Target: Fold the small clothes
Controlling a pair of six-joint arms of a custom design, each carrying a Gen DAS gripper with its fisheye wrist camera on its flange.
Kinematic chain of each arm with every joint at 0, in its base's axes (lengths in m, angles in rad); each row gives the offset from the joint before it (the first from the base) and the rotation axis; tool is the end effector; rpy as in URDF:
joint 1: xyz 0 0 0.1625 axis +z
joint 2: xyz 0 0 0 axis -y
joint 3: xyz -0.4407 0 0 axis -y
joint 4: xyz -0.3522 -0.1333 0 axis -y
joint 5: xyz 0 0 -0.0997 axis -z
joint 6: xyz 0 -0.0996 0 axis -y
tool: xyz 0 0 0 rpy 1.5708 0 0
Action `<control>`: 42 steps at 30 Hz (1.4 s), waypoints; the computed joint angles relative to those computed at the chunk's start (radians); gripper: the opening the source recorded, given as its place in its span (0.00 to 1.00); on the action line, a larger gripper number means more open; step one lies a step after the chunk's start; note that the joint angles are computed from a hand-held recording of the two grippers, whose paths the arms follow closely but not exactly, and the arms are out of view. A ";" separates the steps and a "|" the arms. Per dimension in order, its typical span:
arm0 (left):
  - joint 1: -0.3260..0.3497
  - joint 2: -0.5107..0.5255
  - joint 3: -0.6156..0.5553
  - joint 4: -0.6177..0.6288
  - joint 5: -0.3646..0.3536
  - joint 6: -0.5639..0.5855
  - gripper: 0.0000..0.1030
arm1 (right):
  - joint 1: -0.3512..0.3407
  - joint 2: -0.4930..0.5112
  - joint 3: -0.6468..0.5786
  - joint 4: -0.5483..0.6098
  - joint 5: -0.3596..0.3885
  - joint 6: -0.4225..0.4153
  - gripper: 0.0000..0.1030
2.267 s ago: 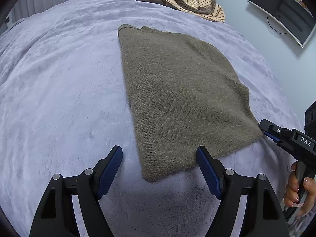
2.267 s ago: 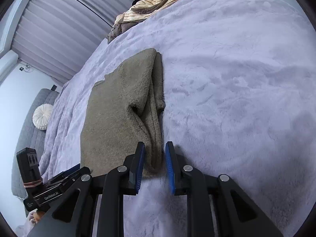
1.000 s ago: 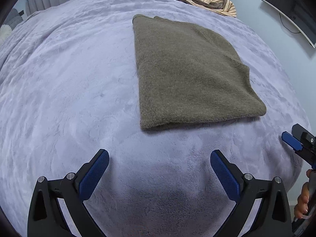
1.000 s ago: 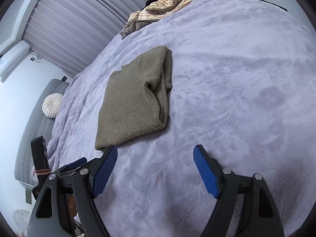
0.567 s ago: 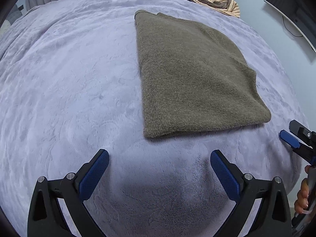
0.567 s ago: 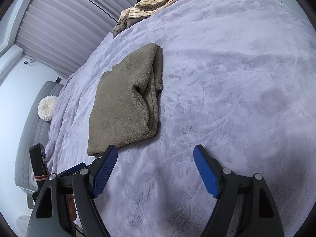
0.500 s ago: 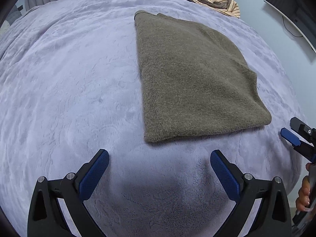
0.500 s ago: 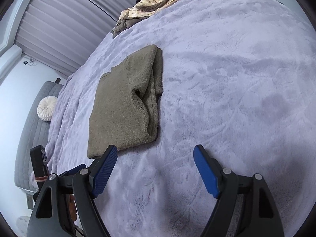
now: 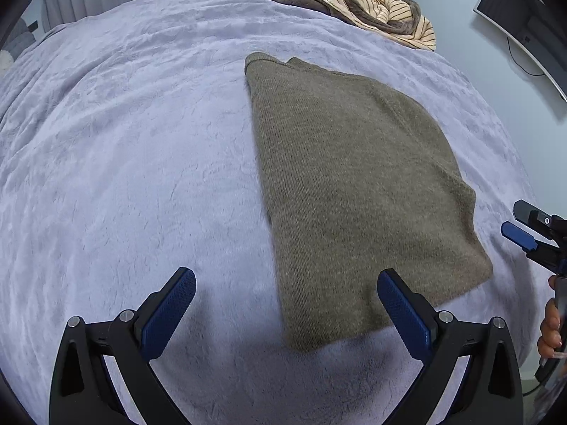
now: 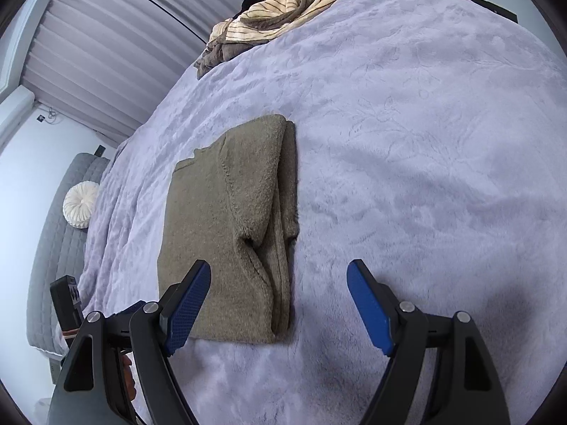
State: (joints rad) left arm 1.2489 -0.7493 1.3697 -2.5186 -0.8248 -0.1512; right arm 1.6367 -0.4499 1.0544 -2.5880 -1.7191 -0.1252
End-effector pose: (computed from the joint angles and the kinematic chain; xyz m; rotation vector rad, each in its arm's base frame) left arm -0.0395 -0.7534 0.2207 0.0505 2.4266 -0.6111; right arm 0.1722 -0.8079 0.1037 0.2335 -2.9130 0.6050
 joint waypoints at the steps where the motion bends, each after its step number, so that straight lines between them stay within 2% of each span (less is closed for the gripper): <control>1: 0.003 0.004 -0.010 0.000 -0.001 0.001 1.00 | 0.002 0.012 -0.022 0.014 -0.008 -0.004 0.79; 7: 0.022 0.026 -0.065 0.025 -0.008 0.000 1.00 | 0.000 0.064 -0.115 0.095 -0.024 -0.001 0.79; 15: 0.035 0.045 -0.109 0.048 -0.002 -0.001 1.00 | -0.005 0.095 -0.161 0.127 -0.023 0.007 0.79; 37: 0.029 0.075 -0.152 0.081 0.015 0.005 1.00 | -0.017 0.095 -0.169 0.139 0.007 0.019 0.79; 42: 0.032 0.071 -0.151 0.076 -0.010 0.009 1.00 | -0.018 0.092 -0.163 0.137 0.007 0.011 0.79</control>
